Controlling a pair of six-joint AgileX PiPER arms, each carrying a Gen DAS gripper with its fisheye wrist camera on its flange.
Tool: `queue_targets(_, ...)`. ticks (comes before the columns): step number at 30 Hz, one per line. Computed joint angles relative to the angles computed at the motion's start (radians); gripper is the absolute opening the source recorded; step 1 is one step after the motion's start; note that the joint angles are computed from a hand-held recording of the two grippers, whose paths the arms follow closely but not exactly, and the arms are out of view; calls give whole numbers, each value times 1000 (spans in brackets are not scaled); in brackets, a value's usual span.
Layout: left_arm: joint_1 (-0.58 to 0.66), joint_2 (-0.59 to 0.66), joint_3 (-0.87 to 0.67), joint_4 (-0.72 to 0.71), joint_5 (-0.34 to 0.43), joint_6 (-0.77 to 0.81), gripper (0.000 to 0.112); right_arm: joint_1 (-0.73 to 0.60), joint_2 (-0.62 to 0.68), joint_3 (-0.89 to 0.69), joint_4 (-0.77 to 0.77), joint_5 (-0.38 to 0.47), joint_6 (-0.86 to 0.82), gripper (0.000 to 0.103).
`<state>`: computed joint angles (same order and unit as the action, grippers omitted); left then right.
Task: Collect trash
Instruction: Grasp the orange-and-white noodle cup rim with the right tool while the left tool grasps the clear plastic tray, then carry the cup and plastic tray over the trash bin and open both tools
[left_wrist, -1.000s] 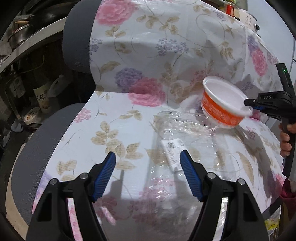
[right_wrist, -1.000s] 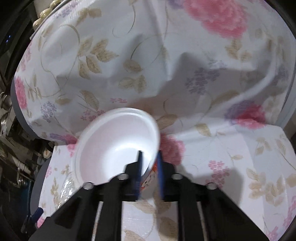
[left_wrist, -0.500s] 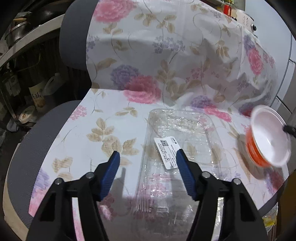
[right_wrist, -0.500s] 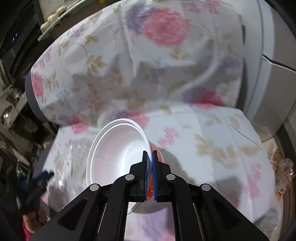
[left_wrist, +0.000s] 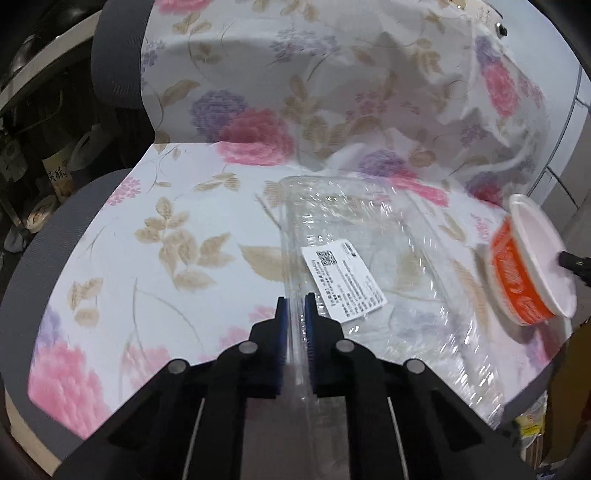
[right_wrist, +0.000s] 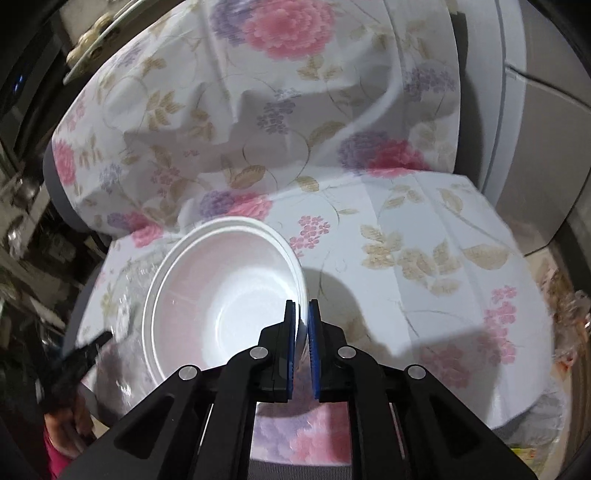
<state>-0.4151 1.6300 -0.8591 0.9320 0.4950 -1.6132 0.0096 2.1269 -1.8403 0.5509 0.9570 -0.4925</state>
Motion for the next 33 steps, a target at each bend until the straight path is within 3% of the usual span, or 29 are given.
queue_targets(1,-19,-4,0,14,15,-30,6,-2,12,-12,13,4,-2,16)
queue_targets(4,-101,0,-16,52,109,-135,6,-13,12,5,52,14,-31,47)
queue_targets(9,-155,20,-38,89,180,-223,6,-21,-33,74,94,-13,-77,48)
queue_targets(13,-161,1,-29,121,185,-272,6,14,-37,89,28,-79,3,34)
queue_targets(15,-169,-10,-26,129,199,-287,5,25,-19,82,10,-100,41,21)
queue_targets(16,-173,-16,-27,129,206,-290,5,23,-11,86,21,-110,52,9)
queue_targets(17,-184,-25,-29,135,222,-299,5,9,-17,102,73,-113,33,6)
queue_targets(21,-244,-55,-57,166,268,-318,4,-36,-158,275,190,-223,-115,5)
queue_targets(27,-367,-11,-198,218,296,-302,4,-233,-306,393,286,-185,-258,5)
queue_targets(33,-459,134,-427,204,243,-174,4,-504,-388,484,342,-141,-378,5)
